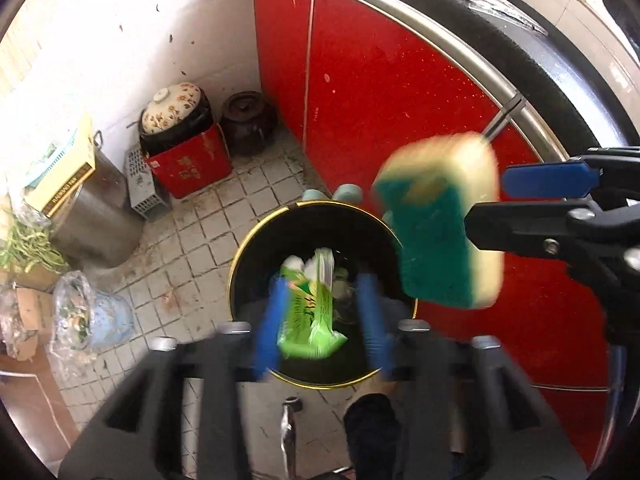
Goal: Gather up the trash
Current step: 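Open both tools to drop the box and sponge into the bin, then grasp the blue toothpaste tube with the left tool while the right tool grasps the yellow tape roll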
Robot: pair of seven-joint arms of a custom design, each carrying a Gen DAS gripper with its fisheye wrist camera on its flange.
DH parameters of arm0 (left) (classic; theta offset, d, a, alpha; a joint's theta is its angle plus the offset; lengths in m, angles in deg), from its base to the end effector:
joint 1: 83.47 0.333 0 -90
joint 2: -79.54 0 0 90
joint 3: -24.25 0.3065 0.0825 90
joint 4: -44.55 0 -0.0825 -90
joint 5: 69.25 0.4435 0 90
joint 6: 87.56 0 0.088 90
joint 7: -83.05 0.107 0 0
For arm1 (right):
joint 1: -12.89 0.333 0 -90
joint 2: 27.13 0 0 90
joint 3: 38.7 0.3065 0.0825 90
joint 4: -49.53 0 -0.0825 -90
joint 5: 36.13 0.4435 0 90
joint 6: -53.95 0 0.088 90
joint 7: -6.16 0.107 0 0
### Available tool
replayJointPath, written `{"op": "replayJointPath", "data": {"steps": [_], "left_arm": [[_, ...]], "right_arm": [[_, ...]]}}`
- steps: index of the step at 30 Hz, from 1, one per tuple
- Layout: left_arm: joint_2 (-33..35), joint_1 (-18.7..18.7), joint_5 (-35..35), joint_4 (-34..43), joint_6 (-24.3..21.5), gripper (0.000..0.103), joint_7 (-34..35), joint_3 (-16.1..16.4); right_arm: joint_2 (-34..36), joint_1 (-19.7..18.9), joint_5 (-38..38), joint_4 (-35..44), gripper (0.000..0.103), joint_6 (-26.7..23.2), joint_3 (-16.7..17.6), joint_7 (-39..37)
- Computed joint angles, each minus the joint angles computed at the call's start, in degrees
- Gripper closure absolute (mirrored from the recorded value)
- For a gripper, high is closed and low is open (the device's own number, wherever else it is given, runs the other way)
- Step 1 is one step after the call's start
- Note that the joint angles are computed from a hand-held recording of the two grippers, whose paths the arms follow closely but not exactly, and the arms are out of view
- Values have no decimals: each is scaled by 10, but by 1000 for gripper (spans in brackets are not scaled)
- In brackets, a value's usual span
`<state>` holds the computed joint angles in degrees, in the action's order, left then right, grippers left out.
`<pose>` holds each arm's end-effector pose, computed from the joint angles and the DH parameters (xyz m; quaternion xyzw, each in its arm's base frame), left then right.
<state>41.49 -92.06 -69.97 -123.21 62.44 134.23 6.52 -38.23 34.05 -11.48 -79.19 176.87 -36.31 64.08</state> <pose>0.3599 -0.1490 0.3265 -0.7786 0.5990 -0.1374 0.1267 0.4993 0.2371 0.4219 -0.9011 0.3915 0.0832 0.1665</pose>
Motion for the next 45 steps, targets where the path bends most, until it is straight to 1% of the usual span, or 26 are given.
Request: {"op": "replayJointPath", "data": {"steps": [1,2,4,6,7,9,10,12,13,15,18,20,21,22,23,24,25,26,28,31,35,38,42,45], "left_arm": [[-7,2,3,-1,-4,37,-5,-4],[-15,2,6,-1,-13,35,-8,-7],[-32,0,11,3,-36,23,-12,-10],[-50,-7,14,9,-57,18,-14,-12],[-56,-10,17,16,-71,14,-16,-15],[-65,-18,30,41,-101,11,-19,-29],[-64,-21,40,58,-110,10,-16,-37],[-51,-26,59,90,-115,9,-4,-47],[-41,-27,70,109,-115,9,1,-53],[-3,-33,93,160,-101,9,19,-65],[68,-44,113,238,-72,9,49,-74],[125,-66,111,296,-39,9,84,-72],[149,-78,109,319,-24,9,100,-72],[174,-87,109,344,-13,9,114,-73],[206,-99,109,377,-6,9,130,-76],[235,-111,106,406,-4,9,145,-77],[262,-124,103,433,-3,9,156,-77],[295,-139,102,468,-6,9,168,-81],[338,-167,103,514,-10,9,183,-81],[408,-211,133,592,-30,9,192,-86],[460,-259,137,650,-46,9,222,-78],[497,-293,143,696,-65,9,239,-66],[535,-331,159,743,-84,9,246,-43],[560,-347,170,776,-104,9,254,-28]], "right_arm": [[-5,0,1,-1,47,-3,-1,0],[-11,-1,3,-3,44,-8,-3,0],[-35,-6,12,-9,37,-20,-12,-3],[-64,-11,15,-18,28,-30,-23,-6],[-87,-17,14,-26,26,-35,-31,-8],[-122,-27,1,-41,21,-32,-39,2],[-150,-37,-6,-50,19,-33,-49,10],[-190,-54,-25,-66,16,-33,-65,22],[-219,-71,-40,-77,16,-31,-75,35],[-256,-96,-67,-93,16,-27,-90,52],[-317,-153,-124,-118,15,-19,-115,84],[-347,-195,-161,-130,15,-15,-132,108],[-360,-210,-173,-137,15,-13,-140,116],[-375,-229,-186,-144,15,-11,-145,129],[-391,-256,-205,-151,15,-9,-152,146],[-400,-276,-220,-154,15,-8,-158,159],[-411,-305,-237,-158,15,-10,-164,178],[-418,-321,-249,-160,15,-12,-171,188],[-431,-355,-269,-162,15,-14,-188,206],[-453,-416,-304,-169,15,-16,-212,227],[-468,-465,-328,-170,15,-21,-235,239],[-467,-488,-337,-166,15,-25,-252,237],[-457,-500,-335,-169,15,-20,-263,232],[-447,-502,-334,-174,15,-11,-267,219]]}}
